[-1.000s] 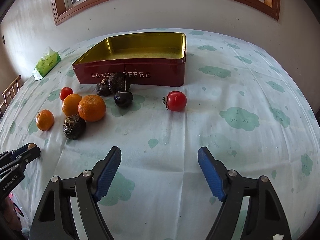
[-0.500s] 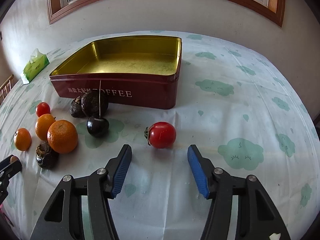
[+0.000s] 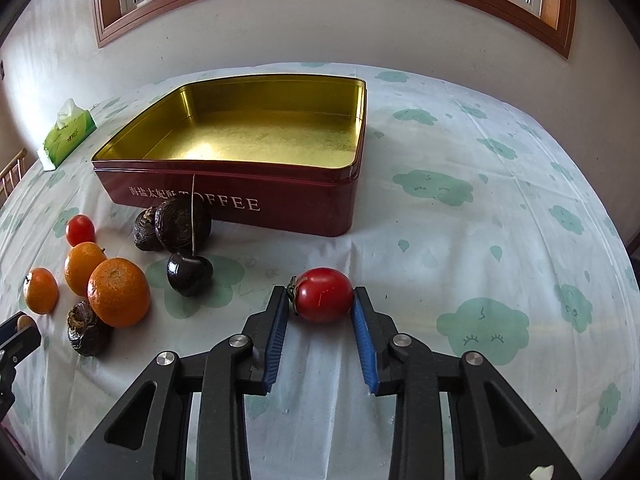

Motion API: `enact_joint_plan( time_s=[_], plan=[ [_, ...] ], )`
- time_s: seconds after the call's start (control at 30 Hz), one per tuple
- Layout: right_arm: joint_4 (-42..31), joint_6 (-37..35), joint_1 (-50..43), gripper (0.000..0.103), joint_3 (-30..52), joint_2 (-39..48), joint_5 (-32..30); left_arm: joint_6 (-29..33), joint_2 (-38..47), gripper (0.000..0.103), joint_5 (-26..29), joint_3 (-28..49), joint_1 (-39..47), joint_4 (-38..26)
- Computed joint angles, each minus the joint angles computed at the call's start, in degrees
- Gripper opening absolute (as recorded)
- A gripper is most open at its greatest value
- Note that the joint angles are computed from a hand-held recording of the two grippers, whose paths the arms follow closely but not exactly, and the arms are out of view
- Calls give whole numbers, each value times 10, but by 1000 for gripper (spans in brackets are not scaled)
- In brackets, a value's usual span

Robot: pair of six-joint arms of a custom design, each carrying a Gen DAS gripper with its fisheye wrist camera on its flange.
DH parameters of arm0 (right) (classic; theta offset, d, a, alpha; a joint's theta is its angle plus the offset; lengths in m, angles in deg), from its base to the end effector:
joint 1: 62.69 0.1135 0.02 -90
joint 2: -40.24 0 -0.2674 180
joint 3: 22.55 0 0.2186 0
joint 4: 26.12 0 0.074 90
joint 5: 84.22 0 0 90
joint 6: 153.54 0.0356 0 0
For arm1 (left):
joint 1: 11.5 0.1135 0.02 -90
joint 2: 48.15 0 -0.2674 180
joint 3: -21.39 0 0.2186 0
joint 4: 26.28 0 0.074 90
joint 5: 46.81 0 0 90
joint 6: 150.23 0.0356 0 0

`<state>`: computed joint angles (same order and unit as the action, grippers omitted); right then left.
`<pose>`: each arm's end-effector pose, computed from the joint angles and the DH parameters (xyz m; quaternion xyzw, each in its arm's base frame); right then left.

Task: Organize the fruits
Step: 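Carry the longan and tomato in both tools over the tin box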

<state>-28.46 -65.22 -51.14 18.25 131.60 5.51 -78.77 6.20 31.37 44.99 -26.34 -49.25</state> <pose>0.2266 0.0465 0.1246 -0.1100 0.9416 0.0296 0.3168 0.1144 -0.0228 0.1313 -0.0626 0.9437 0.0048 0.3247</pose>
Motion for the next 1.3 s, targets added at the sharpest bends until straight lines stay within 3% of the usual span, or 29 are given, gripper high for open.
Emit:
enact_joint_plan(
  time_s=[0.33,0.9,1.3],
  plan=[
    [-3,4,1,29,1,0,-1,4,7,25,-6,19,-11,-5],
    [-85,5,-13,29,25,-50,-27,33,27,25,14,68,-4,-1],
    [-145,0,-24,29,77,-83,-47,108,89,25,54,152,74,34]
  ],
)
